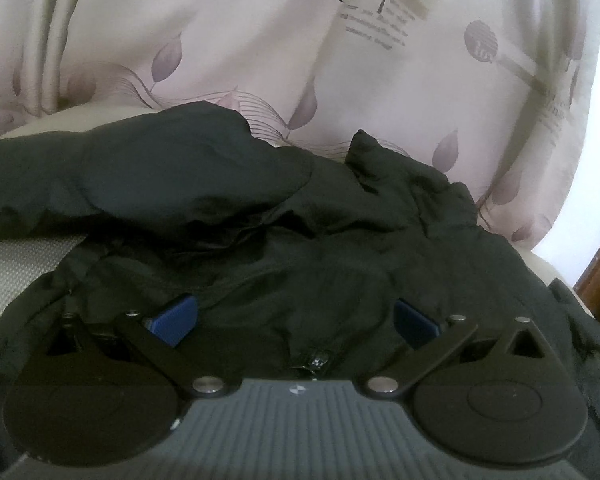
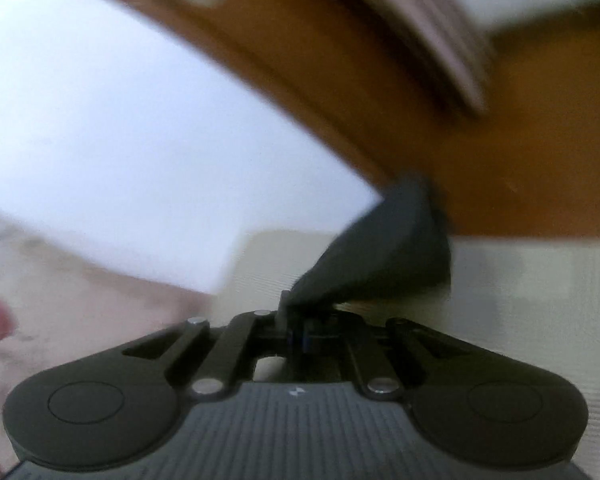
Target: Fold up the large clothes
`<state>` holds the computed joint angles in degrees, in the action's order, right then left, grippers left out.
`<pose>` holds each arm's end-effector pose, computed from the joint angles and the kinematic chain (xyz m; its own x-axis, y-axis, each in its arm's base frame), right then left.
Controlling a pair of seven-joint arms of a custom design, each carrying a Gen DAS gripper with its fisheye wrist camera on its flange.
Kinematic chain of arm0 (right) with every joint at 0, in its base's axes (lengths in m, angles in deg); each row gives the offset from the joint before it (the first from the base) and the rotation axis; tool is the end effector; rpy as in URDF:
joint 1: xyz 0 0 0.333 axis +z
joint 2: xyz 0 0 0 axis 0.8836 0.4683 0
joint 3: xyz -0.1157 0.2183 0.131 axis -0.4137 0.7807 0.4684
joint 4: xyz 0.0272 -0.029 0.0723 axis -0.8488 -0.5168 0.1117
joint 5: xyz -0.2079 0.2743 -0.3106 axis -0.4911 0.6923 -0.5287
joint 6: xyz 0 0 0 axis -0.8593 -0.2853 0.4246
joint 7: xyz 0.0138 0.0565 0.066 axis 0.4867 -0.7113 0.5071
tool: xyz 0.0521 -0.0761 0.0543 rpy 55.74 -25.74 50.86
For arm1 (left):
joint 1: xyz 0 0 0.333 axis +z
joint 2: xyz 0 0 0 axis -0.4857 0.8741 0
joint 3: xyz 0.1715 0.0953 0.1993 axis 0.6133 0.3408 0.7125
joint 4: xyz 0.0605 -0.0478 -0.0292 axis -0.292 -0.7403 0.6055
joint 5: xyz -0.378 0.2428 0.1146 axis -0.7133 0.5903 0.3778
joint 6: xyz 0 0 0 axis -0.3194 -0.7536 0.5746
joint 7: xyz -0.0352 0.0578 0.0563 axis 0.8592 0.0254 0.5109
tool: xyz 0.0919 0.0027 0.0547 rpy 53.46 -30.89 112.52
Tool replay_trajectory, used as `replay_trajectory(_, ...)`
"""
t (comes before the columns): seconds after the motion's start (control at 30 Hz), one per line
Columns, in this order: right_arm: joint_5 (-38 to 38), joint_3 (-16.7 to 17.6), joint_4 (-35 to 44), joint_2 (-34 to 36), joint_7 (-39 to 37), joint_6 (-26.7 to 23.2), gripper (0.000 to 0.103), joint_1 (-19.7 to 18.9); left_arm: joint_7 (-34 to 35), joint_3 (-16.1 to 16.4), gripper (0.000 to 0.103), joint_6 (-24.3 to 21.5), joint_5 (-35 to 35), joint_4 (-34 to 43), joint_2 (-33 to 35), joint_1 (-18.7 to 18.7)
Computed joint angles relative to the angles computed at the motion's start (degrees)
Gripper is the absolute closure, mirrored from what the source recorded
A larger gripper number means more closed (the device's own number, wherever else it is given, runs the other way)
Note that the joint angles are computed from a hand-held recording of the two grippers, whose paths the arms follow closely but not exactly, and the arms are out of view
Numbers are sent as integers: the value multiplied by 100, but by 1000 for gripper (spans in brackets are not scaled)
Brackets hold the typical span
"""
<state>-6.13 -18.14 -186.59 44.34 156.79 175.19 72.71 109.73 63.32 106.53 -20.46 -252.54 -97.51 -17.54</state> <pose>0.5869 -0.0330 0.5839 -0.3181 -0.5631 -0.7627 -0.2832 0.8242 -0.4904 0.3948 0.1344 0.4950 0.2999 -0.9084 0.2915 -0.3875 -0.3952 -0.8329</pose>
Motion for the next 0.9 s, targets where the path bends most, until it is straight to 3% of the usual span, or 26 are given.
replay_trajectory(0.17, 525, -217, 1162, 404, -1226, 185, 99, 1052, 212, 457, 0, 126, -197, -52, -88, -339)
replay_trajectory(0.27, 1778, -531, 1851, 758, -2619, 220, 99, 2002, 451, 936, 0, 298, -485, -104, -206, -711)
replay_trajectory(0.33, 3365, -814, 2421, 1083, -4228, 147, 99, 2771, 561, 1105, 0, 377, -638, -125, -265, -849)
replay_trajectory(0.43, 4687, -696, 3091, 1578, -5404, -288, 99, 3061, 620, 1076, 0, 367, -750, -105, -255, -844)
replay_trajectory(0.5, 5074, -454, 3405, 1903, -5717, -556, 99, 3057, 660, 1080, 0, 365, -809, -106, -268, -851)
replay_trajectory(0.7, 4613, 261, 3954, 2762, -5212, -977, 99, 3041, 803, 1181, 0, 374, -970, -115, -315, -921)
replay_trajectory(0.9, 3091, 557, 3899, 3258, -4341, -1011, 99, 3182, 901, 1257, 0, 366, -1088, -100, -335, -971)
